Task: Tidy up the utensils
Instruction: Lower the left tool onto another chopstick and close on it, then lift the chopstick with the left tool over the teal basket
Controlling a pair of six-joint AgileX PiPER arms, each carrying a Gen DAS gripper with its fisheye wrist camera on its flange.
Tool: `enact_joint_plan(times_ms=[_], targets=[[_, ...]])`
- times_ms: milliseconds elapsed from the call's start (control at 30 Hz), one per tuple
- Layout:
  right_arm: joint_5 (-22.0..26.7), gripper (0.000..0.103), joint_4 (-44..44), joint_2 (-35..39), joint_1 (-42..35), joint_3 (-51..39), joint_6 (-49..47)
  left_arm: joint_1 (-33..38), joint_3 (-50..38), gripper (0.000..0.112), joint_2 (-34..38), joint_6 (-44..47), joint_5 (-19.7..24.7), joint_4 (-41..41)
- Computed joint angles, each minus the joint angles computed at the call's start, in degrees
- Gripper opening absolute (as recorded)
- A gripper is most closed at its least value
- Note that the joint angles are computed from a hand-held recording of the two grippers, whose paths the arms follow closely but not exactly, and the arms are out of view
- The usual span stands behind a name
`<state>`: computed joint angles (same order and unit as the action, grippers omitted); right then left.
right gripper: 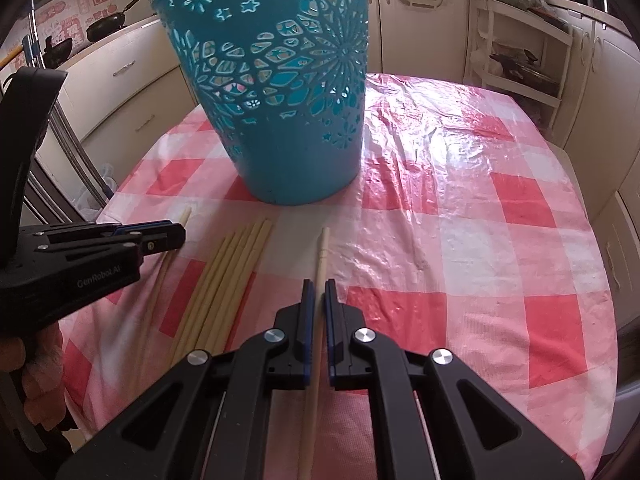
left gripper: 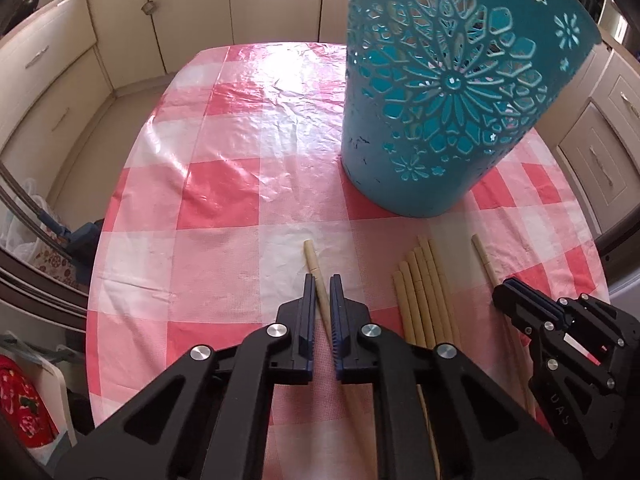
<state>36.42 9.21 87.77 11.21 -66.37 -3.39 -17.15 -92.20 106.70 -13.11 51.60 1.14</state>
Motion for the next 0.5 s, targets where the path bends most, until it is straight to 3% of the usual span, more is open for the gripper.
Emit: enact_joint_plan(times_ms=[500], targets=[[-3.17, 0.006, -3.57, -0.85, 1.39, 2.04, 2.52, 5.33, 1.21, 0.004, -2.71, 4.51, -1.78, -6.39]])
